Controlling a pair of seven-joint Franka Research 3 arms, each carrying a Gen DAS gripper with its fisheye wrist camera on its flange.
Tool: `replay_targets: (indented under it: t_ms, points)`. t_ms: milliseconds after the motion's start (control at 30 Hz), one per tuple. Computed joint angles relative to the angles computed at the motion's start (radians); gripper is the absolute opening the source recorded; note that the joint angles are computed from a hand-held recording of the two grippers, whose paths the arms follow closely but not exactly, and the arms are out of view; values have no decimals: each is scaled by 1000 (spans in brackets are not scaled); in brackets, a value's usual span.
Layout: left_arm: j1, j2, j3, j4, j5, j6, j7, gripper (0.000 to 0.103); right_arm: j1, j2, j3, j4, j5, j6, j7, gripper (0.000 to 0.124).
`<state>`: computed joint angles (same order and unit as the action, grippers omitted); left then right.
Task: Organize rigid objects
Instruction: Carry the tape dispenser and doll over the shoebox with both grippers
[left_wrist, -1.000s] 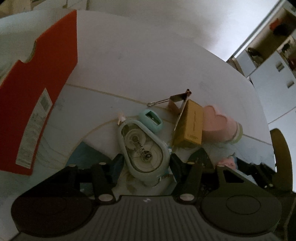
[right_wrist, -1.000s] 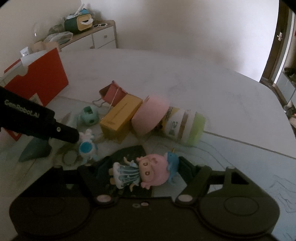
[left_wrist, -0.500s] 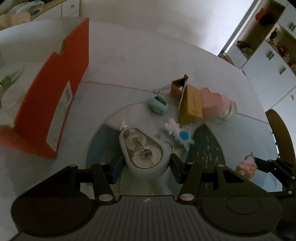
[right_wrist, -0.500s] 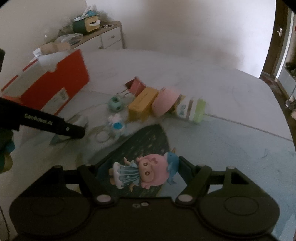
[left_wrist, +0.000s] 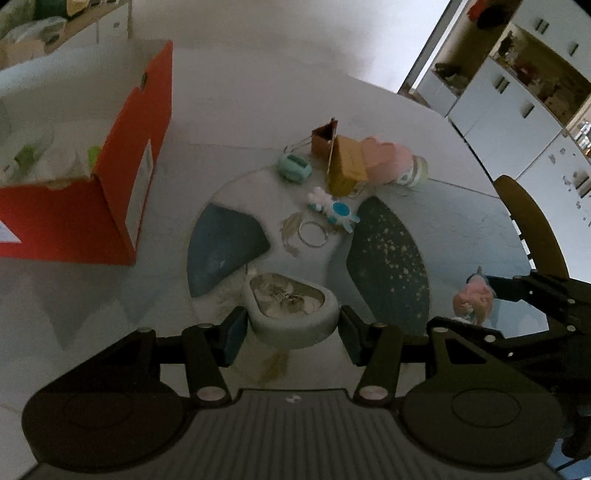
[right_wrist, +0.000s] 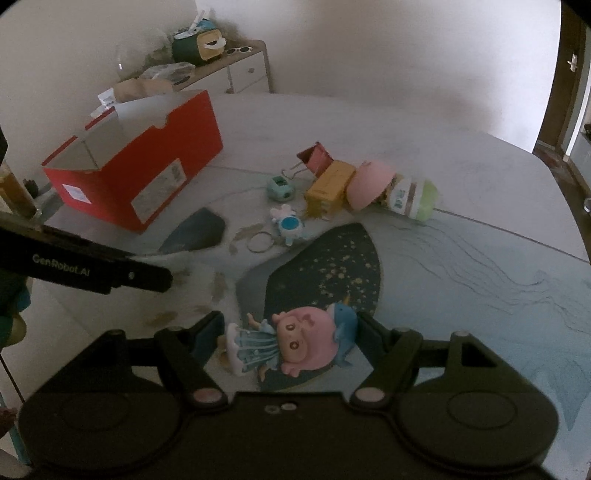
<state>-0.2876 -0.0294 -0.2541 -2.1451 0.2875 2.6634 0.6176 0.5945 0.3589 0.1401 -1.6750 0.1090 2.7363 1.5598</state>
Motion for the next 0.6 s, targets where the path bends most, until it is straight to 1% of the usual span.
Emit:
replay_targets:
  t_ms: [200,467,600]
  points:
    - [5,-23,-1,-7,58,9,-17,52,12,4,0,18,-10,4,-1,76]
    - [7,-49,3,-32,14,24,31,52,22,4,-2,24,-21,-11,14,76]
    - [9,-76,2,-45,19,41,37,52,23,-1,1,28,-20,-14,22,76]
